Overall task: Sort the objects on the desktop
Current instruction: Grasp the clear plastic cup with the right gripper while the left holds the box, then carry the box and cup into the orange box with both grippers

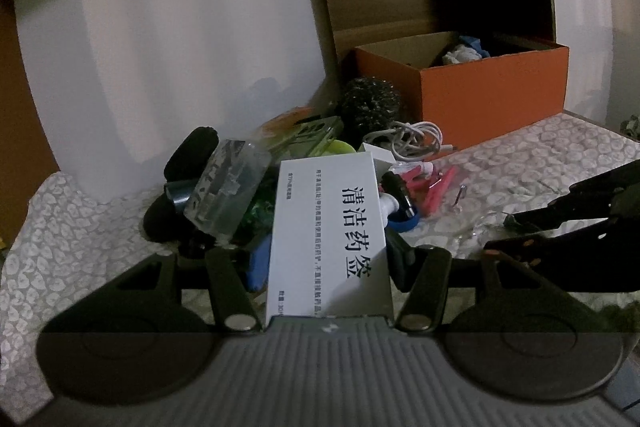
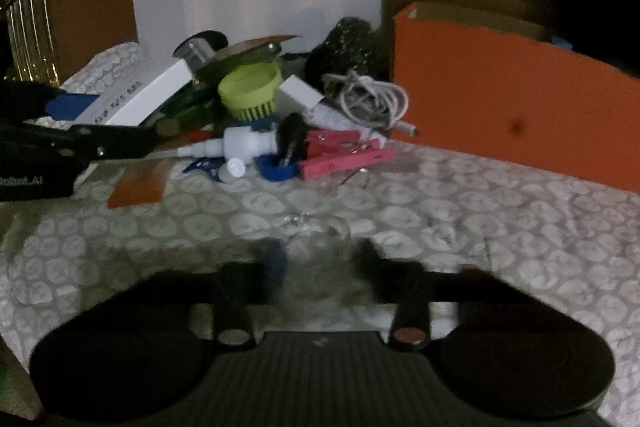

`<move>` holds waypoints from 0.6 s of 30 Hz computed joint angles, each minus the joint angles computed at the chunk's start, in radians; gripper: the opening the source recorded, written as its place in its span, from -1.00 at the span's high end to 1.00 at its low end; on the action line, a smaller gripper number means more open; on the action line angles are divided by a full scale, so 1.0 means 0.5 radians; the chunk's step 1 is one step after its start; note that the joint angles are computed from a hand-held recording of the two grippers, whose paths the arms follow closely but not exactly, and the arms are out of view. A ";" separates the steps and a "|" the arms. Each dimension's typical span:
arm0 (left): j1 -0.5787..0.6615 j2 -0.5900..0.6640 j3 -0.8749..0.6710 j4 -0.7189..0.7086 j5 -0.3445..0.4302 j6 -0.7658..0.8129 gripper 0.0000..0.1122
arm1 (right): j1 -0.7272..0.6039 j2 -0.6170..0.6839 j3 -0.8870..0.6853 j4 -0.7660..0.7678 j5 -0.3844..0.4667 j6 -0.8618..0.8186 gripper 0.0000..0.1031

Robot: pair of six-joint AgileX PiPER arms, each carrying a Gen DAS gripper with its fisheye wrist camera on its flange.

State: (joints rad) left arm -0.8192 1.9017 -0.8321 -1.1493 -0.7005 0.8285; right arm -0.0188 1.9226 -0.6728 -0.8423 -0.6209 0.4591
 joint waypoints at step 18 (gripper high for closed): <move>-0.035 0.045 -0.187 -0.111 0.047 0.208 -0.01 | -0.094 -0.209 0.080 -0.065 -0.016 0.045 0.44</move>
